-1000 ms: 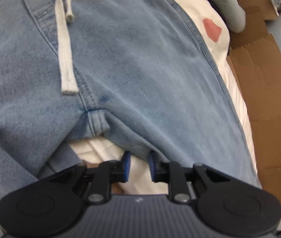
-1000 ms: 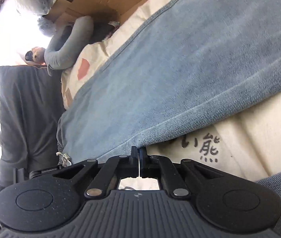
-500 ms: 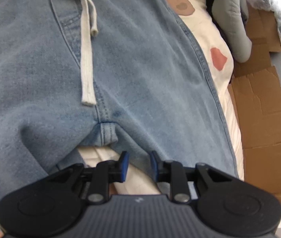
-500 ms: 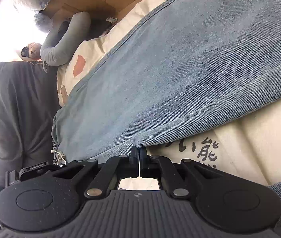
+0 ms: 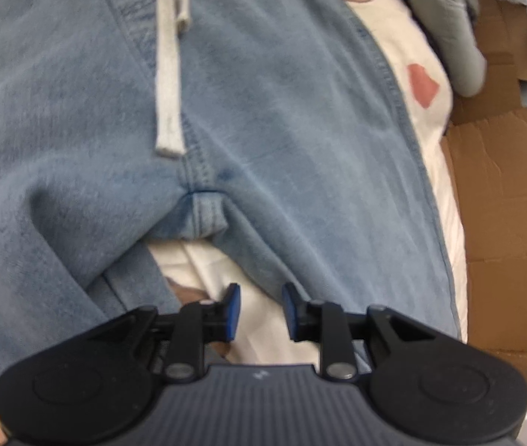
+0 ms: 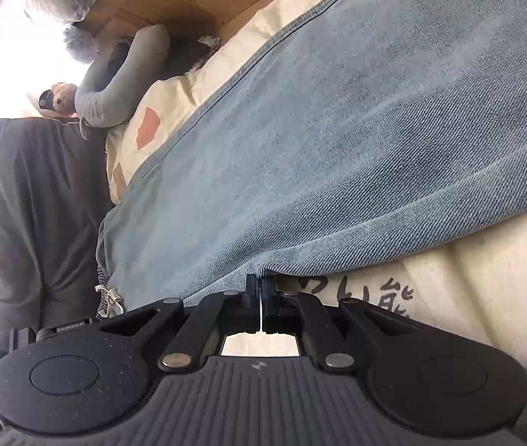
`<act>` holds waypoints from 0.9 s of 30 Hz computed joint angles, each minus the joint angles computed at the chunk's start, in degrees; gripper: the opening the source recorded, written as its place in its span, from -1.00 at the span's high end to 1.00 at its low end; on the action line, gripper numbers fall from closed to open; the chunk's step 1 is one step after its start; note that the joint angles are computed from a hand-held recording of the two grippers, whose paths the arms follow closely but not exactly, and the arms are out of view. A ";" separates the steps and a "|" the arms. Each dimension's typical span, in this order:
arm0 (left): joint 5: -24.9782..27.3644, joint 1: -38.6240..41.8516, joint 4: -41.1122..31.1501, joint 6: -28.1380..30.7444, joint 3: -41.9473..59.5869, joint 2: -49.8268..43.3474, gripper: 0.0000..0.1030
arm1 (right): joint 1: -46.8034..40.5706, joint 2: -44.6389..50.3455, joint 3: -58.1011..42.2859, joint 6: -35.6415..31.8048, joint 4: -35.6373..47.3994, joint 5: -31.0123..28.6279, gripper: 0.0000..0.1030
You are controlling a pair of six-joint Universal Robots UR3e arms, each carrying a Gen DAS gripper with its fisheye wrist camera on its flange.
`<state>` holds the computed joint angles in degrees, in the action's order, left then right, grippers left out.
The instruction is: Fold clothes
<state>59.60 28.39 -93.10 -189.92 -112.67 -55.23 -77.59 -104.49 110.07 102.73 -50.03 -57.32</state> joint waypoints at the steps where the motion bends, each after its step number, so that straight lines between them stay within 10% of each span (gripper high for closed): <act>1: -0.37 0.41 0.27 -0.46 -0.45 0.13 0.54 | 0.12 -0.01 -0.07 0.06 -0.01 0.09 1.00; 27: 1.81 -6.93 12.38 -15.82 0.09 -9.64 0.31 | 2.94 1.54 0.04 2.48 -2.75 0.92 1.00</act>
